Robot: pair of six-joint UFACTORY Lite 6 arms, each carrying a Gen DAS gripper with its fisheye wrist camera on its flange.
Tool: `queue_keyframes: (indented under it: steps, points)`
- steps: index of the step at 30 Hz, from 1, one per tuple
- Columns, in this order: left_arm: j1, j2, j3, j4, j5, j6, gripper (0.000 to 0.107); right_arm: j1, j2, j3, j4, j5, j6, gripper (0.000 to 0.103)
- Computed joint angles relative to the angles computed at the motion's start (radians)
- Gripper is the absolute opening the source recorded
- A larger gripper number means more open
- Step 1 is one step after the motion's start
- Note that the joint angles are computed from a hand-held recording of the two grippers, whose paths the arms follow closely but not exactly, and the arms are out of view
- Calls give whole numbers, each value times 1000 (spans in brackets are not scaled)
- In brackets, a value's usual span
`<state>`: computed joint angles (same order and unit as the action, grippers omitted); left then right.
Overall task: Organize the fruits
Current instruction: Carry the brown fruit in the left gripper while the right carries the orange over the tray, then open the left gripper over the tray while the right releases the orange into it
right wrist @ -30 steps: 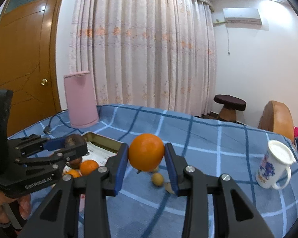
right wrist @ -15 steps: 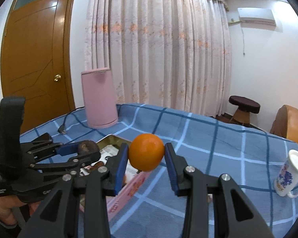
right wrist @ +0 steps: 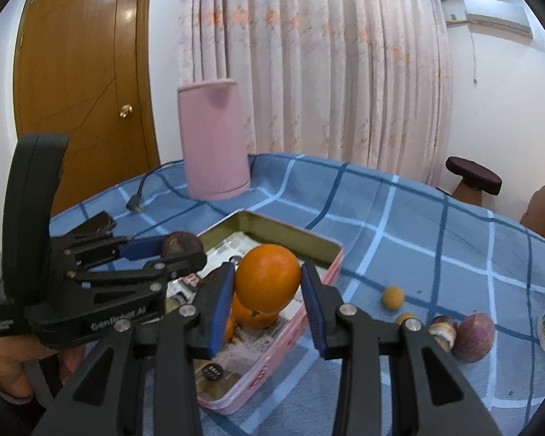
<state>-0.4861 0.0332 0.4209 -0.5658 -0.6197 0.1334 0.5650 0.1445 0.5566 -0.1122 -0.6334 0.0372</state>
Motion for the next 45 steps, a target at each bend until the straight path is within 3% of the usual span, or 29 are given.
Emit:
queue_keyframes:
  steps: [27, 38, 42, 45]
  points:
    - [49, 97, 19, 126, 5, -88, 39, 56, 186, 96, -16, 46, 6, 41]
    - [12, 113, 38, 19, 6, -13, 40, 34, 196, 97, -133, 26, 95, 41]
    - [17, 94, 31, 23, 26, -35, 41, 34, 169, 62, -112, 0, 68, 55]
    - [-31, 62, 16, -93, 8, 38, 54, 7, 126, 20, -139, -21, 80, 62]
